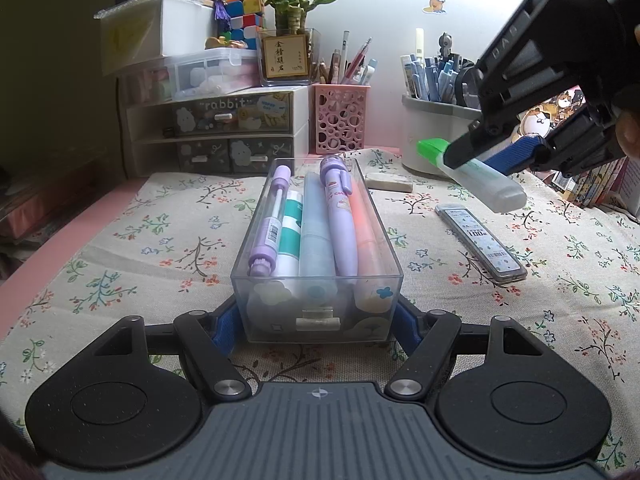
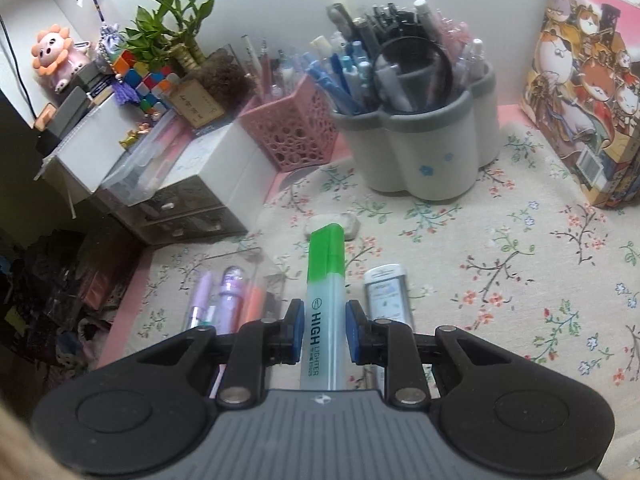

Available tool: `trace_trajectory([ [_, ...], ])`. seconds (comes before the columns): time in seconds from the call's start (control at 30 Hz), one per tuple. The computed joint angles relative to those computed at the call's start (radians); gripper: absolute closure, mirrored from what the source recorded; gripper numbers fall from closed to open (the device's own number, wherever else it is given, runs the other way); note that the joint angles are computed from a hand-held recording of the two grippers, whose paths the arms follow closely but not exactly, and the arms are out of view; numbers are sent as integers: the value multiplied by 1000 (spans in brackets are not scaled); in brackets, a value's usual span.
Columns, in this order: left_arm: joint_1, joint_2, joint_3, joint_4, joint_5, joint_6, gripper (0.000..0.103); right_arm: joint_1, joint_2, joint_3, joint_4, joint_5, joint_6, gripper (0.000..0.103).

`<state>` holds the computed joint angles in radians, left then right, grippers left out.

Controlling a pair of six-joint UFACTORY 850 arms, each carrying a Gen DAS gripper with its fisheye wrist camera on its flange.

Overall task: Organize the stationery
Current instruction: 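Lift the green highlighter and carry it over the clear box, then lower the green highlighter into the clear box and open the right tool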

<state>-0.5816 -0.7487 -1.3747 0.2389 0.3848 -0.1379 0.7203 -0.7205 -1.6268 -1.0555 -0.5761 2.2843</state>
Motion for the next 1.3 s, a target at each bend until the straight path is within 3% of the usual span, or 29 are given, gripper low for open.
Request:
trace_trajectory([
  [0.27,0,0,0,-2,0,1,31,-12,-47,-87,63,100,-42,83],
  [0.63,0,0,0,-1,0,1,31,-30,-128,-225,262,144,-232,82],
  [0.9,0,0,0,-2,0,1,31,-46,-191,-324,426,133,-378,83],
  [1.17,-1,0,0,-3,0,2,31,-49,-231,-393,502,95,-477,82],
  [1.3,-1,0,0,-3,0,2,31,-46,-228,-387,495,117,-495,81],
])
